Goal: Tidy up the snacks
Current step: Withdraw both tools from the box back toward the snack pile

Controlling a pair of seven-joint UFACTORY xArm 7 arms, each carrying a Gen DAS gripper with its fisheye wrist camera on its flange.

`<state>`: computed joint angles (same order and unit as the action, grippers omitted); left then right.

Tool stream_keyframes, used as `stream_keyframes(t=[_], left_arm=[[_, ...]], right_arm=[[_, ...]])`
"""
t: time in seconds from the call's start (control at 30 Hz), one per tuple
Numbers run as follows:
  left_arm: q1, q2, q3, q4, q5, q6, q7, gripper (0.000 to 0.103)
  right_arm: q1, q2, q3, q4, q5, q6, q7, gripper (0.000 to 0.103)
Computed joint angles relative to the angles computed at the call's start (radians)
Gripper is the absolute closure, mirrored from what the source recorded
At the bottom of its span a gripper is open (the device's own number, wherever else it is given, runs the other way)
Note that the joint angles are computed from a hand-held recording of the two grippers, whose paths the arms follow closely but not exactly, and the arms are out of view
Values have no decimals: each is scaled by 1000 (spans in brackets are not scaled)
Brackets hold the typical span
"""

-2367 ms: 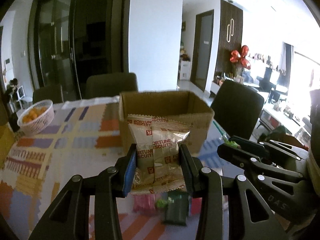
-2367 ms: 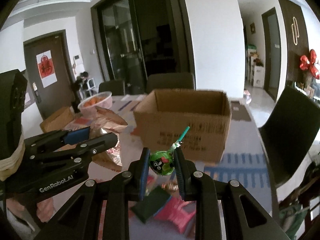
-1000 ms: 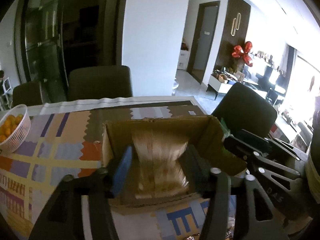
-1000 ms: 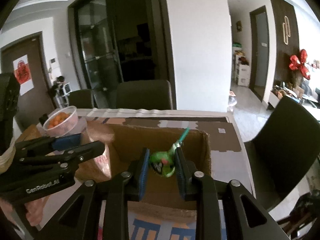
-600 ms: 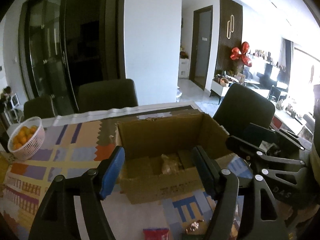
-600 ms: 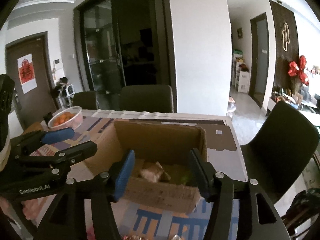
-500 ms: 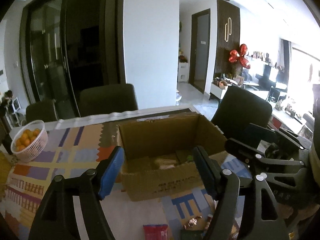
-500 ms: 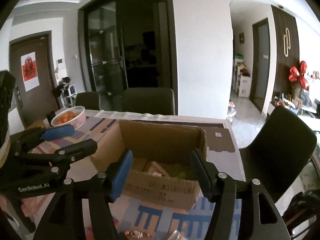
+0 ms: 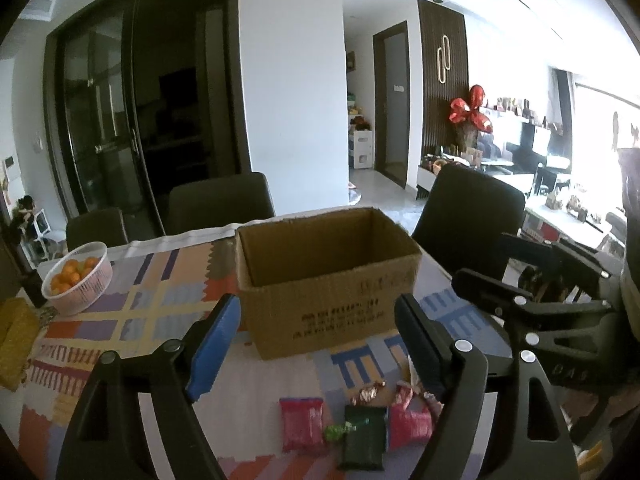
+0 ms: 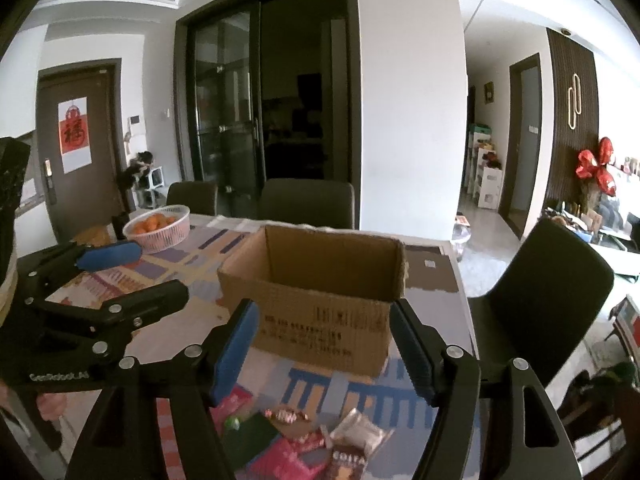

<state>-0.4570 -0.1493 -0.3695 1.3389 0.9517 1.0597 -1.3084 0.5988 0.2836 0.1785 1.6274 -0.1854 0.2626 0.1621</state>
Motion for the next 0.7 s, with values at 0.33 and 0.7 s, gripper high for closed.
stream_keyframes(t=[0.33,0.7], left_arm=[[-53,-2,-30,-50,-52,55,-43,22],[-78,-13,-23,-157,-170,12,-53,23]], right_arm=[[-40,-103,39,-187,47,23,-31,34],[-45,-136,61,-277,49,106,-114,34]])
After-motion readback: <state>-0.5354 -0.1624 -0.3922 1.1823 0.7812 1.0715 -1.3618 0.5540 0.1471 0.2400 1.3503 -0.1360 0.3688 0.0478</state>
